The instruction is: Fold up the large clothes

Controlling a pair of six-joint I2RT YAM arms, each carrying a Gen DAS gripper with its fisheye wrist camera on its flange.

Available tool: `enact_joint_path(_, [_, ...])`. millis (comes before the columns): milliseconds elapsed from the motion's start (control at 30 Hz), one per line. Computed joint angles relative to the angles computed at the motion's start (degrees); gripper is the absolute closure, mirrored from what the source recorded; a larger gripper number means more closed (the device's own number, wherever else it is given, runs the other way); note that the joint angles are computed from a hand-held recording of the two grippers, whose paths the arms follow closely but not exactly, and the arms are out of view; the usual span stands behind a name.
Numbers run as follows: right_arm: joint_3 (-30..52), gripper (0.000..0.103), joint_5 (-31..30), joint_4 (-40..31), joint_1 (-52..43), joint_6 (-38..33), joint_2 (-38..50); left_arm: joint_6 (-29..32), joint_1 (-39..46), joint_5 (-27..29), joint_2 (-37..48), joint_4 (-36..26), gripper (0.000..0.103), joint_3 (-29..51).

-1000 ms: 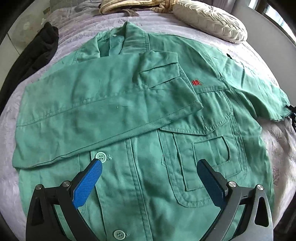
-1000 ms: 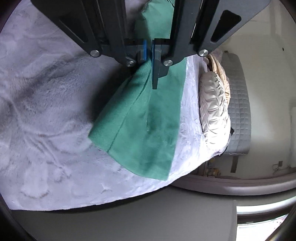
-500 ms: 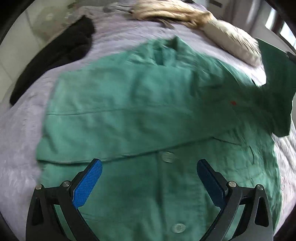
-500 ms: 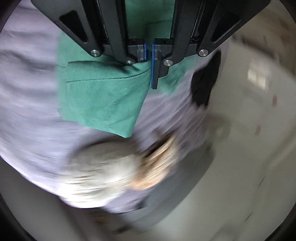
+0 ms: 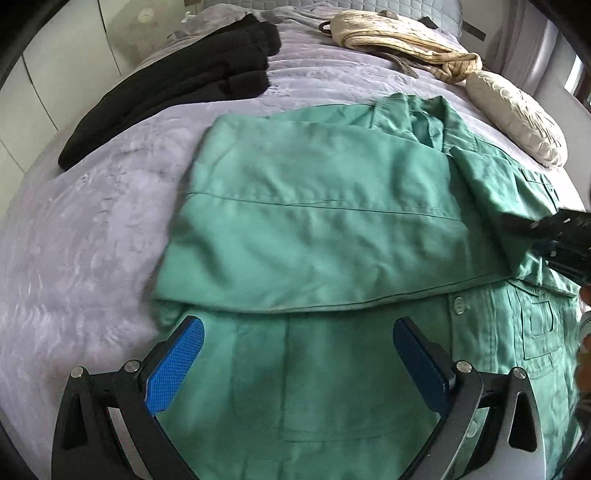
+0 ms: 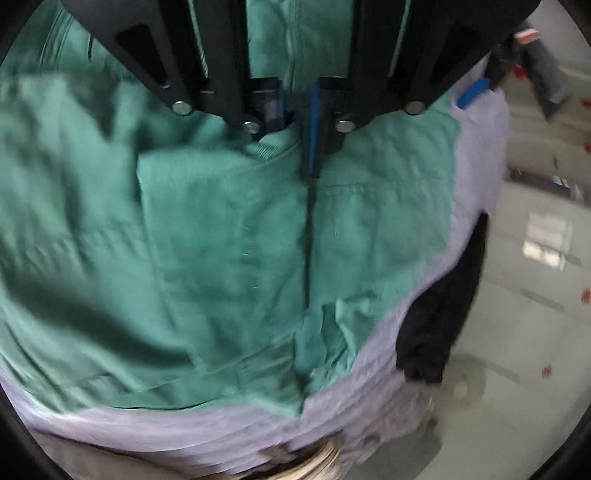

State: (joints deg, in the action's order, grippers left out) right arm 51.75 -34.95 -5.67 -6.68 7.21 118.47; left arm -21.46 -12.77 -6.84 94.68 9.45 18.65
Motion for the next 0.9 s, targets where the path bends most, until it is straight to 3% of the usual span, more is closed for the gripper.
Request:
enact_joint_path(100, [-4.0,0.084,1.5,4.9,-0.3,4.7,-3.4,1.7,3.0,1.5,-1.3,0.5,0.0,-1.4])
enact_joint_path(167, [-3.0,0.092,4.4,5.7,2.3,4.7,-4.6,2.8,4.6,2.0,-2.2,0.6,0.0,-2.2])
enact_joint_path(267, [-3.6,0.096,10.3,4.3,9.1,-1.8,-9.1,5.1,7.5,2.4,-3.8,1.2,0.0,-3.9])
enact_joint_path(367, [-2.9,0.096,26.2,1.8,21.5,-12.7,-8.8,7.2,10.9,2.8,-4.0,1.9,0.0,-5.4])
enact_joint_path(400, [-3.0,0.092,33.8,2.3,26.6,-15.8,-7.1,7.7,12.0,3.0,-3.7,2.1,0.0,-5.6])
enact_joint_path(467, [-3.8,0.074,41.3,3.7,31.8,-19.8,-4.2,8.6,14.1,3.4,-3.3,2.6,0.0,-6.2])
enact_joint_path(500, [-4.9,0.051,41.9,4.0,32.8,-21.2,-3.9,9.0,14.7,3.5,-3.1,3.0,0.0,-6.3])
enact_joint_path(533, [-6.1,0.042,41.9,5.0,33.6,-21.4,-4.4,9.6,15.5,3.7,-2.9,3.3,0.0,-6.5])
enact_joint_path(633, [-8.8,0.04,36.2,3.5,30.8,-19.6,-9.0,10.1,16.1,3.5,-2.3,4.1,0.0,-6.7])
enact_joint_path(733, [-10.4,0.035,21.6,0.7,20.1,-13.1,-12.6,9.5,16.0,3.9,-2.2,4.0,0.0,-6.5])
enact_joint_path(800, [-10.6,0.032,12.2,1.3,11.8,-5.8,-12.4,8.7,15.3,4.0,-2.6,3.8,0.0,-6.4])
enact_joint_path(900, [-7.7,0.032,0.5,5.4,1.7,7.9,-5.3,7.6,13.4,3.9,-3.3,3.4,0.0,-6.1])
